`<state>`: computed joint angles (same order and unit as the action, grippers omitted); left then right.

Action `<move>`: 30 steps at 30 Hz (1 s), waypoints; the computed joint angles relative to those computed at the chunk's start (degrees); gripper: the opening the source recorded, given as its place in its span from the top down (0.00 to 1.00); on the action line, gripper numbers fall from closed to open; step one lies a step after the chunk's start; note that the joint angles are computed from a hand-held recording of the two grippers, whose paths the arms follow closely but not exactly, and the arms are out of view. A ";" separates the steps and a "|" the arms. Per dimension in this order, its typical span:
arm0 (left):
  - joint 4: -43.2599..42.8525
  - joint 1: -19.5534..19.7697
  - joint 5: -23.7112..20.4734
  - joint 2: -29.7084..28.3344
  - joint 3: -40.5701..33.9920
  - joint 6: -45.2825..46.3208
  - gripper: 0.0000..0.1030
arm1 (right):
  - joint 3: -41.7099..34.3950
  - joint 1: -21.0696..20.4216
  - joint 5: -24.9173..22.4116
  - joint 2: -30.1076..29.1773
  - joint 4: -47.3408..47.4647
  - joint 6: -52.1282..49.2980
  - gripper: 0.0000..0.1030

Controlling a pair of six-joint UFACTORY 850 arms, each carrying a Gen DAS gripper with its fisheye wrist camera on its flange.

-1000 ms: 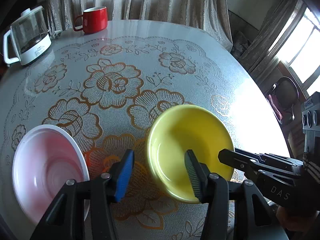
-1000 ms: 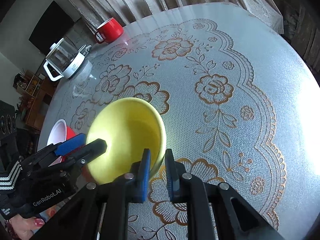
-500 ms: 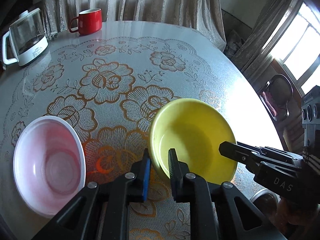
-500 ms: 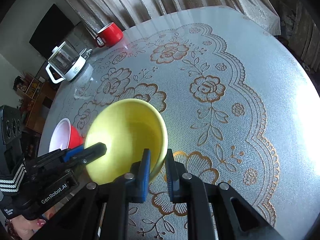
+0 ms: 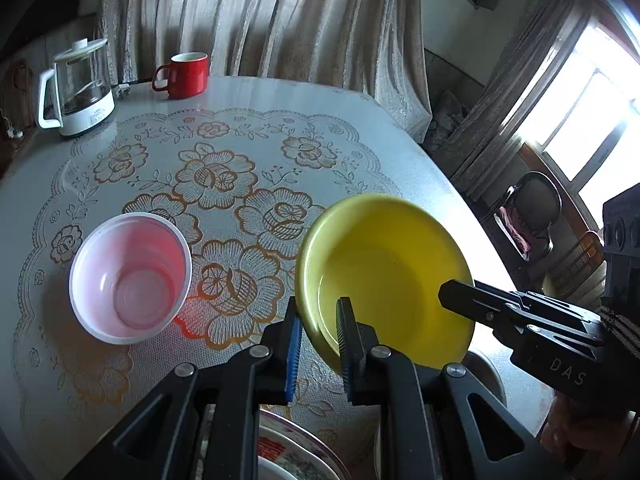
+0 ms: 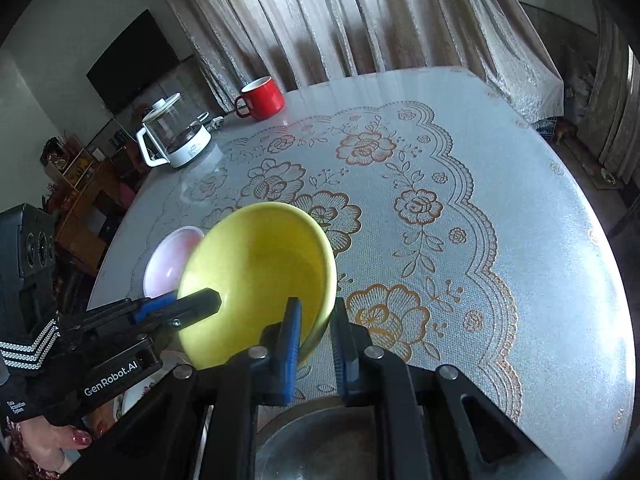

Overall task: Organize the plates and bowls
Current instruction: 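Lift the yellow bowl and carry it over the steel bowl, then lower the yellow bowl into the steel bowl and open the right gripper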

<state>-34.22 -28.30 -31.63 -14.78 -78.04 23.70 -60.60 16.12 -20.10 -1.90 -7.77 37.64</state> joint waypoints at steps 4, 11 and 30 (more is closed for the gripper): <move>-1.90 -0.92 1.84 4.44 3.87 2.40 0.84 | 2.59 2.14 -0.71 4.24 -8.66 8.63 0.87; -5.55 -3.31 3.34 10.41 9.77 6.47 0.84 | 8.52 4.91 -2.35 11.99 -16.55 18.76 0.87; 0.54 -9.80 5.09 12.05 17.81 0.38 0.83 | 21.35 5.41 -2.45 20.78 -15.68 24.29 0.87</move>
<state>-33.68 -38.11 -26.54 -2.73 -60.23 24.08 -39.24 21.53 -22.55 18.89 -23.45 61.94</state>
